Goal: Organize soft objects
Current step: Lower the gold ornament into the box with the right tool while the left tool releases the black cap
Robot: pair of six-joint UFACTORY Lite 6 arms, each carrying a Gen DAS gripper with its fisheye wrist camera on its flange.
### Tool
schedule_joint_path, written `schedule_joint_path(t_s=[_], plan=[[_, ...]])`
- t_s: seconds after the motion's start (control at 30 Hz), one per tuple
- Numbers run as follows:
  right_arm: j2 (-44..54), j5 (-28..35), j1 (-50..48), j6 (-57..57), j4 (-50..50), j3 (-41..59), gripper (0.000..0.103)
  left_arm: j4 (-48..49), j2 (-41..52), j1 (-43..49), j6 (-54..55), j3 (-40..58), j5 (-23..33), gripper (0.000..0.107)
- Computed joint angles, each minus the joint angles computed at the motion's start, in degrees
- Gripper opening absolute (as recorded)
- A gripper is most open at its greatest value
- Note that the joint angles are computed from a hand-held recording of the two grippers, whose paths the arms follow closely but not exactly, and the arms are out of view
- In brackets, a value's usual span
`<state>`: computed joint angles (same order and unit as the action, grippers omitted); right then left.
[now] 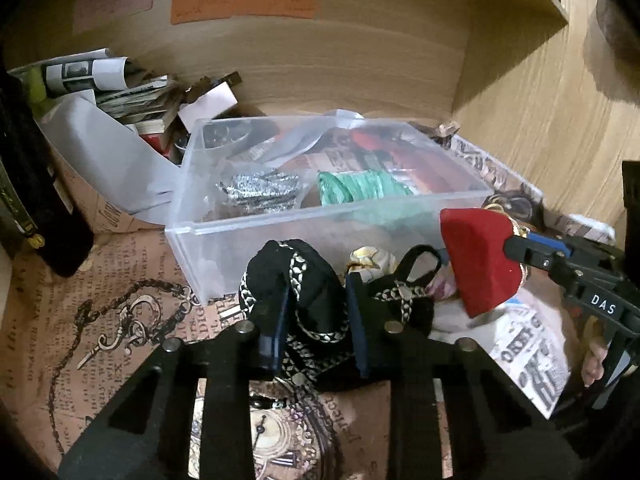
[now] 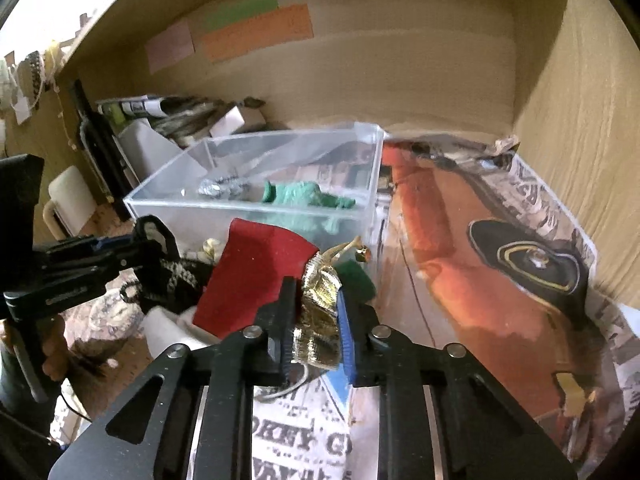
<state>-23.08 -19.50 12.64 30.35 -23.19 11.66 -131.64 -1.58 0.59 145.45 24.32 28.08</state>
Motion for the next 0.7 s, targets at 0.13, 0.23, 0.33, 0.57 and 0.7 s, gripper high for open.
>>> schedule_joint_path(t_s=[0.13, 0.23, 0.33, 0.57, 0.7], plan=[[-5.67, 1.70, -0.34, 2.35, -2.01, -1.34, 0.017, 2.98, -2.86, 0.55, -2.82, -0.85, 0.34, 0.022], [-9.99, 3.92, -0.56, 4.64, -4.09, -1.70, 0.017, 4.04, -5.55, 0.49, -3.72, -1.66, 0.25, 0.021], [-13.62, 5.36, -1.38, 8.71, -8.03, -1.75, 0.017, 6.93, -9.21, 0.51, -6.59, -2.31, 0.26, 0.021], [-19.98, 7.63, -2.38, 14.15, -12.66, -1.52, 0.017, 14.05, -16.52, 0.33, -14.34, -2.16, 1.67, 0.020], [-22.01, 7.84, -3.21, 17.40, -15.46, -0.73, 0.017, 14.92, -18.55, 0.05, -16.20, -0.85, 1.56, 0.020]])
